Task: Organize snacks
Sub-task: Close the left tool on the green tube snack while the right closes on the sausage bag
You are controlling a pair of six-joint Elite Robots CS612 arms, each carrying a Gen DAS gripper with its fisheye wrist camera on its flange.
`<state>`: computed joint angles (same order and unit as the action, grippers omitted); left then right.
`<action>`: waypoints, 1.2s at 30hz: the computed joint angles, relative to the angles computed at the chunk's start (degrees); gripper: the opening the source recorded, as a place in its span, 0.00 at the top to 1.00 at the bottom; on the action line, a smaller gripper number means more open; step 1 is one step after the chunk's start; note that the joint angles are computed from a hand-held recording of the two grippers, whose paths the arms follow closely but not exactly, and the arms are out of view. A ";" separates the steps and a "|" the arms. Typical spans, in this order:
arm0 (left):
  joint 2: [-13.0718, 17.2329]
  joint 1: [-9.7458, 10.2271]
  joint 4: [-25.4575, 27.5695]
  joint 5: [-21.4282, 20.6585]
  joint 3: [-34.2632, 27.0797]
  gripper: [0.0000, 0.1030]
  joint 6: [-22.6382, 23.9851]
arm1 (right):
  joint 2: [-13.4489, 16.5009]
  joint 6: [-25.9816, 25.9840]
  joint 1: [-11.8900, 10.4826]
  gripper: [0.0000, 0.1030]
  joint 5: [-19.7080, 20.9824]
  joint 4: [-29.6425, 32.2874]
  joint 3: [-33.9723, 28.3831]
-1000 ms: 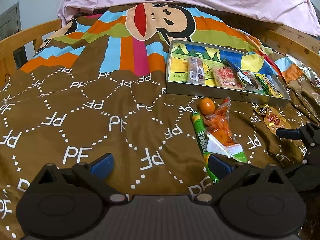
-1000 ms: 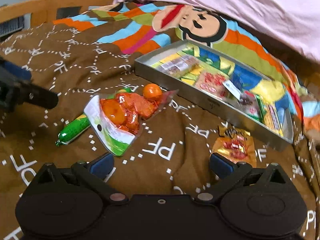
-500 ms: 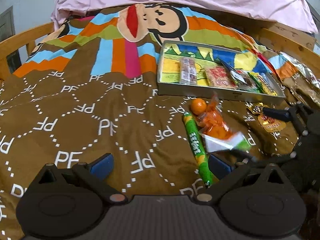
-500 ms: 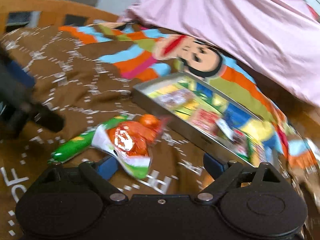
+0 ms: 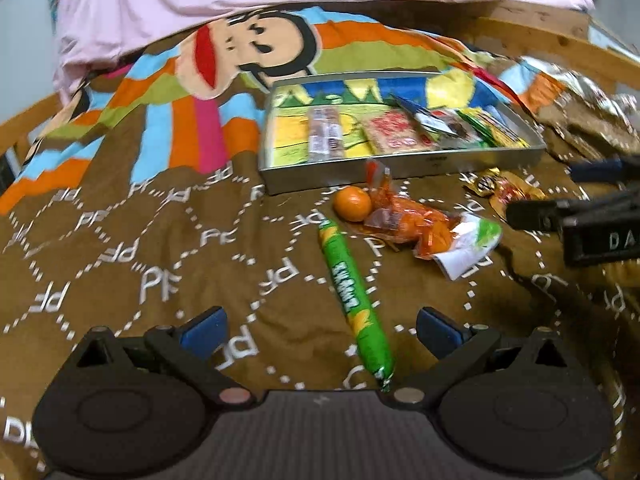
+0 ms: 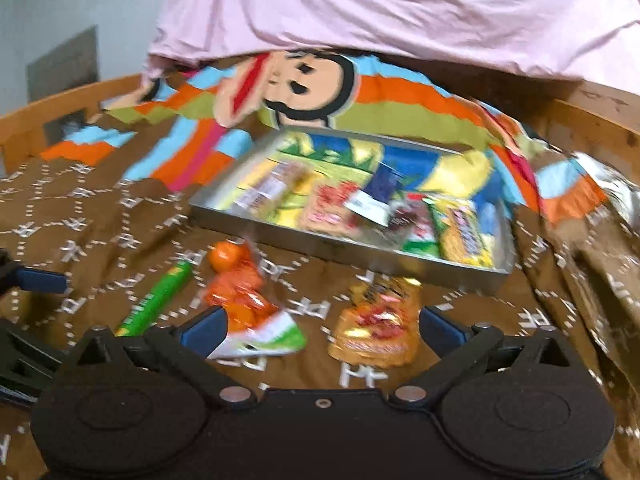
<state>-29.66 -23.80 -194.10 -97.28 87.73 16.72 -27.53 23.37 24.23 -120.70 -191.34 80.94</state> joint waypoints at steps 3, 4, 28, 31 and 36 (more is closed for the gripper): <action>0.68 -0.40 -2.21 -0.37 -0.18 0.01 2.51 | 0.67 -2.09 -0.69 0.02 3.96 -1.69 -0.97; 0.90 -0.45 -2.81 -1.04 -0.30 0.01 3.54 | 0.90 -2.92 -1.09 0.02 5.88 -2.26 -1.32; 2.41 1.82 8.49 -12.23 -5.71 0.45 -2.11 | 3.92 -4.34 -6.12 0.19 28.49 0.45 -5.43; 2.38 1.87 10.14 -11.49 -6.20 0.52 -3.90 | 3.97 -5.07 -6.02 0.19 28.24 0.03 -5.41; 2.46 2.30 11.38 -12.18 -6.88 0.62 -8.56 | 3.55 -8.26 -5.73 0.25 27.10 0.57 -5.05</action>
<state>-27.21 -21.49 -182.72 -109.46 80.85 8.15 -23.98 15.11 18.50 -93.60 -190.77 75.89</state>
